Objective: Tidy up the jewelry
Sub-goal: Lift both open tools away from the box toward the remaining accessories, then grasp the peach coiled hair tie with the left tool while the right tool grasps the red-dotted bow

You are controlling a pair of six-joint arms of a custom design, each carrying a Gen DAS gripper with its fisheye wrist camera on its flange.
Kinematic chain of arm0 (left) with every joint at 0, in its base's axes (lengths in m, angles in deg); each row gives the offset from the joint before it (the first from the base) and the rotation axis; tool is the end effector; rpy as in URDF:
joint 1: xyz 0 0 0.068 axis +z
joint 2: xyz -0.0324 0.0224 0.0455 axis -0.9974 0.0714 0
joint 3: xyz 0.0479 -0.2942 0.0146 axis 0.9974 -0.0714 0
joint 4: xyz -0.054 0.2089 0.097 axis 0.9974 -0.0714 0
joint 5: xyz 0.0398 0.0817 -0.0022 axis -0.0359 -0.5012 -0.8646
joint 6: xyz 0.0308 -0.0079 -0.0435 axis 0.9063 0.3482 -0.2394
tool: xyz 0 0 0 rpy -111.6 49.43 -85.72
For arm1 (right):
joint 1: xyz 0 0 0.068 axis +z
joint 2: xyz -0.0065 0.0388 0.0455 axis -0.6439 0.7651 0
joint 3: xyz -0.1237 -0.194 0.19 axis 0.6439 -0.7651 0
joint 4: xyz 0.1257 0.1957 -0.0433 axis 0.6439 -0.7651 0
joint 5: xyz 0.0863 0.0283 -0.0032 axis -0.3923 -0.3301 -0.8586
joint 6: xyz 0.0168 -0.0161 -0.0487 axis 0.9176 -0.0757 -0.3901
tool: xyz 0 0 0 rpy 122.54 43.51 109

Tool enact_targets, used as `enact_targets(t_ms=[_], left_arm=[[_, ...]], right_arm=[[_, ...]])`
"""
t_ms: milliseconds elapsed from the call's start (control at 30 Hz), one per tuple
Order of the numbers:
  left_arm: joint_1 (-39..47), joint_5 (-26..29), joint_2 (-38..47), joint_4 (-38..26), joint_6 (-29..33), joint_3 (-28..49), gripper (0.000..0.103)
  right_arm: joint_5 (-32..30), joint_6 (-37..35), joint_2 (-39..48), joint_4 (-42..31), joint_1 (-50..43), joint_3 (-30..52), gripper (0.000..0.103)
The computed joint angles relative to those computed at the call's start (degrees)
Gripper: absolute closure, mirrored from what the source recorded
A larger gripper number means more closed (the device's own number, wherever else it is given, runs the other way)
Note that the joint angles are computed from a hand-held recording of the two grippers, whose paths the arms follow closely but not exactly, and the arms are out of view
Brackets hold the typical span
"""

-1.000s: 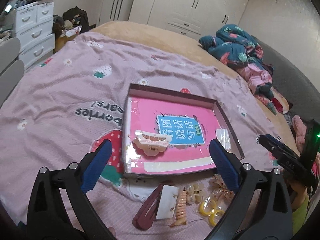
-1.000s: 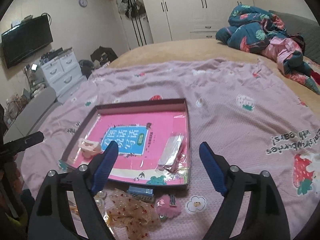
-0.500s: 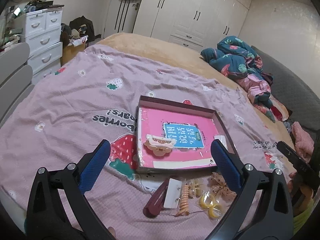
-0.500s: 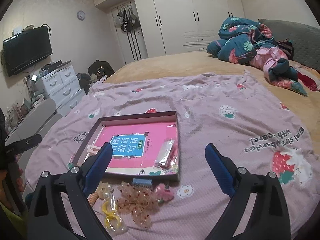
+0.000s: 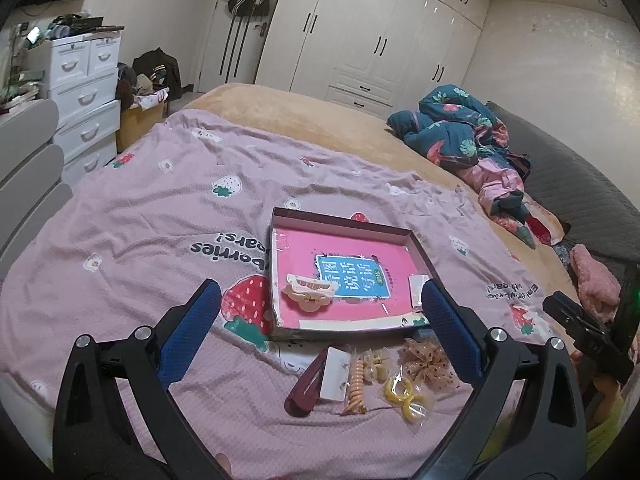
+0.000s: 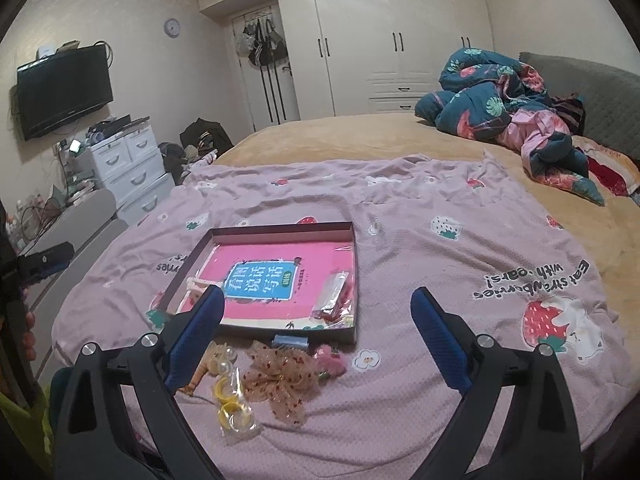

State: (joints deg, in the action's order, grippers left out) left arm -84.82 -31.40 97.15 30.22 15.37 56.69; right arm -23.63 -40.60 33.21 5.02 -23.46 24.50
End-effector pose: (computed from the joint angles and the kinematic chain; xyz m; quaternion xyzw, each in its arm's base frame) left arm 0.3692 -0.0108 0.2726 0.1306 0.8736 -0.2181 0.4149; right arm 0.2353 0.0594 0.2549 0.1104 0.8713 0.0308 0.4772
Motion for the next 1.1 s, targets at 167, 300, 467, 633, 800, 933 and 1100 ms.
enact_targets(t_ms=[167, 300, 467, 633, 800, 933, 1100], left_arm=[[1.74, 2.40, -1.91, -1.19, 1.45, -1.53, 0.009], [2.55, 3.00, -3.16, -1.46, 2.83, -3.03, 0.009], [2.82, 3.65, -4.11, -2.09, 4.53, -4.91, 0.009], [2.60, 4.60, -4.42, -2.62, 5.86, -6.54, 0.009], [2.16, 4.66, -4.39, -2.99, 7.46, -8.16, 0.009], [1.61, 4.34, -4.34, -2.98, 8.63, -9.60, 0.009], [0.13, 3.44, -3.87, -3.31, 10.64, -11.29, 0.009]], right_arm=[[1.37, 0.00, -1.25, -2.23, 3.13, -0.01, 0.009], [2.16, 0.02, -1.08, -3.59, 5.28, -0.07, 0.009], [2.42, 0.82, -0.80, -4.70, 7.48, -0.39, 0.009], [3.14, 1.46, -0.28, -5.50, 9.18, -0.42, 0.009], [3.33, 2.06, -0.19, -5.97, 10.32, -0.91, 0.009], [3.31, 2.52, 0.46, -6.18, 11.01, -0.99, 0.009], [3.18, 2.58, 1.57, -5.83, 11.97, -1.37, 0.009]])
